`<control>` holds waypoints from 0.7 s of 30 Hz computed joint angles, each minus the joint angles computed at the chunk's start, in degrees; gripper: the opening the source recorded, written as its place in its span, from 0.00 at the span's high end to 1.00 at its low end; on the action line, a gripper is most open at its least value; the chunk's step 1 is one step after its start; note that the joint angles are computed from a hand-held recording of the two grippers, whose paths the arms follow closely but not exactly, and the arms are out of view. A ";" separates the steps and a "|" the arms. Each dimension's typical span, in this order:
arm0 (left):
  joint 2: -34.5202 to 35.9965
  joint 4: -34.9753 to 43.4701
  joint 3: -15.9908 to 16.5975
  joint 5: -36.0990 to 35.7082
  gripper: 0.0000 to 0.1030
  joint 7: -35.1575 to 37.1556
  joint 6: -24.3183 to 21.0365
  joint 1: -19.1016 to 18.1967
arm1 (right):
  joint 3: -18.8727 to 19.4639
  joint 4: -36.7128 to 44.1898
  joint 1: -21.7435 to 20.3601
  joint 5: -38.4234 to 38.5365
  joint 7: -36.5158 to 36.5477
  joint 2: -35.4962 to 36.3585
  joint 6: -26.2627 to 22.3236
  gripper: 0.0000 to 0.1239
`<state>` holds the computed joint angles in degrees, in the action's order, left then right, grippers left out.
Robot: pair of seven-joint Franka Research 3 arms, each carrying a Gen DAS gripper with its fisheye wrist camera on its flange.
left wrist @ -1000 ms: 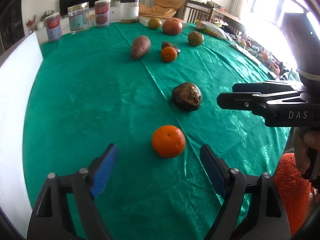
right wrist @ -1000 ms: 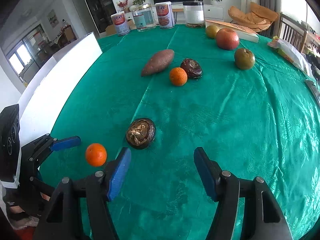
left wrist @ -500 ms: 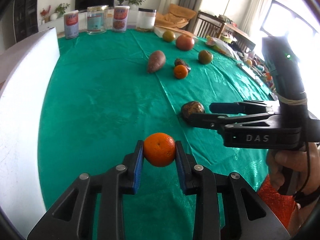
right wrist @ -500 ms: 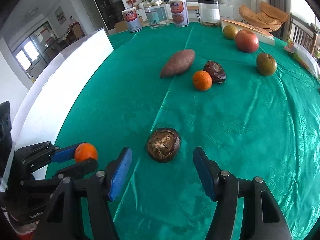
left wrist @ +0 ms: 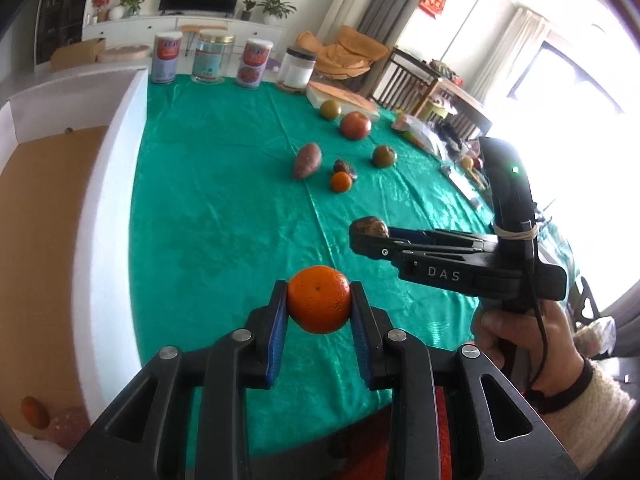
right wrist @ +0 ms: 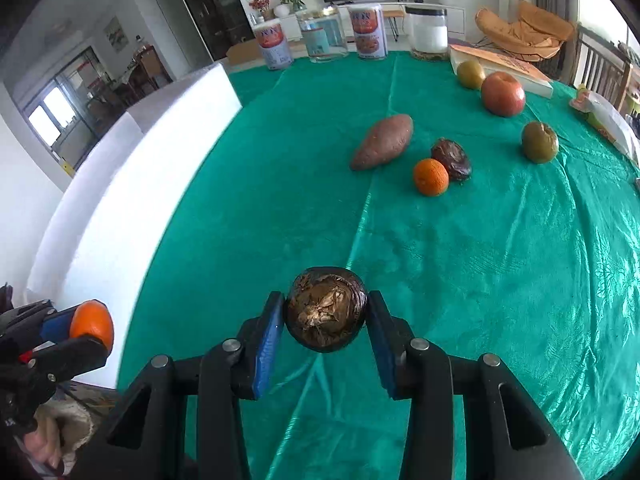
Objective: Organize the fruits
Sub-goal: 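Carry mandarin and mushroom into the box and open both grippers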
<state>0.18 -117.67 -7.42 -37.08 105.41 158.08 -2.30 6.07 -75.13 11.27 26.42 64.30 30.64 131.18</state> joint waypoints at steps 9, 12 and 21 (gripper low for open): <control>-11.84 -9.73 5.14 17.46 0.71 -20.77 -0.20 7.89 | 6.40 3.62 4.82 10.18 -6.89 -2.28 -9.86 0.66; -10.45 -11.00 6.57 25.28 0.71 -29.23 -2.59 10.56 | 6.19 5.23 8.95 7.72 -6.52 -0.01 -10.52 0.66; -8.09 -12.24 7.02 39.32 0.45 -43.15 -4.75 13.14 | 5.39 11.25 14.32 1.83 -2.42 6.16 -10.36 0.55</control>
